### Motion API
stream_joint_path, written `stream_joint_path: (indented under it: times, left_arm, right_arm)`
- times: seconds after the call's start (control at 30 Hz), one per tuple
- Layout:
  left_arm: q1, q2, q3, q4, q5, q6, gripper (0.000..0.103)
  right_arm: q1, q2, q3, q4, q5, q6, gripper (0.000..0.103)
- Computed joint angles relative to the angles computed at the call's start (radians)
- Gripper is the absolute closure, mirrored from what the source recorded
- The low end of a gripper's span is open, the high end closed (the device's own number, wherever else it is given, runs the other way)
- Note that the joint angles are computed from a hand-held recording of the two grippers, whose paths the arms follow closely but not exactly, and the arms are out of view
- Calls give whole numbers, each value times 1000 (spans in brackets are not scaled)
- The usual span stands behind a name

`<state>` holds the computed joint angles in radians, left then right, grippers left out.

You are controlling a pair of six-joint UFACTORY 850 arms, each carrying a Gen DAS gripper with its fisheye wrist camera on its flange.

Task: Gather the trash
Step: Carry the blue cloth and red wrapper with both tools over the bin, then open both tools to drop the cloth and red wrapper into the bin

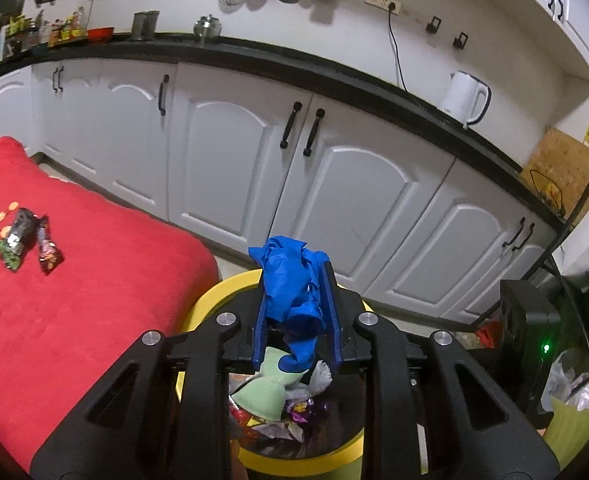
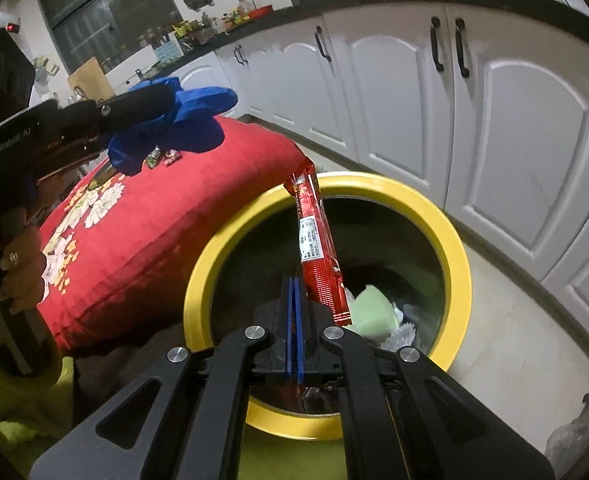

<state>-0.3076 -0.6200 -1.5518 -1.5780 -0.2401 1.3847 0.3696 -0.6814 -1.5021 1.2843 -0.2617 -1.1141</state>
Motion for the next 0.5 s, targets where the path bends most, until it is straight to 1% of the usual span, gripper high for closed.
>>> stream_joint_path:
  times: [0.13, 0.2, 0.23, 0.27, 0.3, 0.33, 0.37, 0.43, 0.5]
  left_arm:
    - [-8, -32, -30, 133, -3, -128, 81]
    - [-8, -41, -38, 165, -7, -160, 78]
    - [-7, -45, -41, 181, -5, -178, 70]
    - [-7, -48, -43, 191, -6, -190, 64]
    - [-7, -50, -44, 199, -5, -201, 62]
    - [-5, -51, -44, 196, -4, -202, 57]
    - [-4, -52, -42, 191, -3, -200, 50]
    - [-1, -50, -36, 171, 10, -187, 42]
    - [3, -41, -21, 108, 30, -128, 35]
  right_arm:
    - [-7, -13, -1, -14, -14, 29, 101]
    - [-8, -19, -4, -37, -20, 56, 98]
    - [-9, -22, -7, -54, -22, 73, 90]
    - [-9, -23, -7, -62, -18, 84, 79]
    - [-9, -21, -5, -53, -15, 76, 75]
    - [-10, -19, -1, -34, -12, 59, 71]
    - [-10, -19, 0, -34, -10, 59, 71]
    - [-10, -19, -4, -50, -8, 75, 71]
    - [-7, -18, -7, -38, 2, 61, 70]
